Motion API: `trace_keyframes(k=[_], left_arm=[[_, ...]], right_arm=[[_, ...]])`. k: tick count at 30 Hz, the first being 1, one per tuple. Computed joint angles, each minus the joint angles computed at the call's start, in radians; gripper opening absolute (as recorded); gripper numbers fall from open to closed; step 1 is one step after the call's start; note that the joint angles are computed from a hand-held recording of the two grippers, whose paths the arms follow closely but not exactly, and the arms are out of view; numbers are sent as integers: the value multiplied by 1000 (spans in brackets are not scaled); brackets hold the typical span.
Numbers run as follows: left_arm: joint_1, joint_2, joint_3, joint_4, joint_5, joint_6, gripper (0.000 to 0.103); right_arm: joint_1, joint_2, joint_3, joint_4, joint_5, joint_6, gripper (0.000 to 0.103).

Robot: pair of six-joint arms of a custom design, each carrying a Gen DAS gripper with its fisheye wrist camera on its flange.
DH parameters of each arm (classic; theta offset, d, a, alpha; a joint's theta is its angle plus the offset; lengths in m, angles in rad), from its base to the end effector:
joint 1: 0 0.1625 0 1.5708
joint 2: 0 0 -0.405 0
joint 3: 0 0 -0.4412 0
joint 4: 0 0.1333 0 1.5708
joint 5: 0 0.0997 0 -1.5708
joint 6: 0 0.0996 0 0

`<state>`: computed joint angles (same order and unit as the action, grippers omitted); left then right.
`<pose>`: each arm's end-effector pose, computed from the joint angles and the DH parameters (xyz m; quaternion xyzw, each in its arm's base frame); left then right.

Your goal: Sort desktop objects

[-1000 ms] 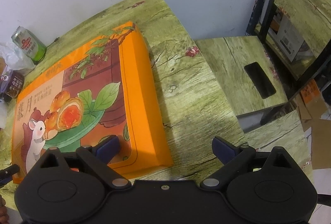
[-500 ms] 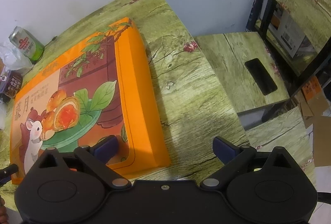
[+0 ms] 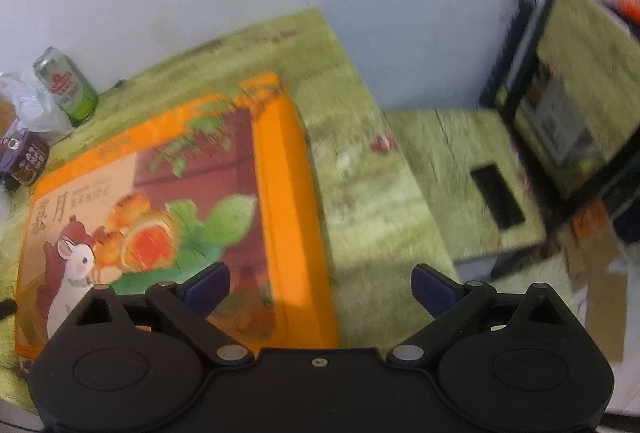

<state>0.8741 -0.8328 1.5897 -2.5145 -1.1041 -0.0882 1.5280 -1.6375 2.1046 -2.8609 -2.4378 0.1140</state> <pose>-0.3175 -0.6571 0.0903 0.2696 0.9306 -0.1719 0.1780 0.0367 -0.4840 0.3972 -0.2326 -0.8160 0.3765 0.3718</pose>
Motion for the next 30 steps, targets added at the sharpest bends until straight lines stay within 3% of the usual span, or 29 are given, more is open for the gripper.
trace_keyframes(k=[5,8,12,22,30], left_arm=[[-21,30,-41,-22,-17,63,103],[-42,59,-65,-1,3,99,103],[-64,93,-87,41,34,137,103],[-73,131,-132,189,54,83,103],[-75,143,-151,259,75,69,103]], right_arm=[[48,83,-58,-116,-48,-189,91],[64,126,-90,-130,-56,-280,87],[71,168,-125,-95,-56,-341,81],[35,168,-127,26,-14,-262,74],[14,166,-122,31,18,-259,76]])
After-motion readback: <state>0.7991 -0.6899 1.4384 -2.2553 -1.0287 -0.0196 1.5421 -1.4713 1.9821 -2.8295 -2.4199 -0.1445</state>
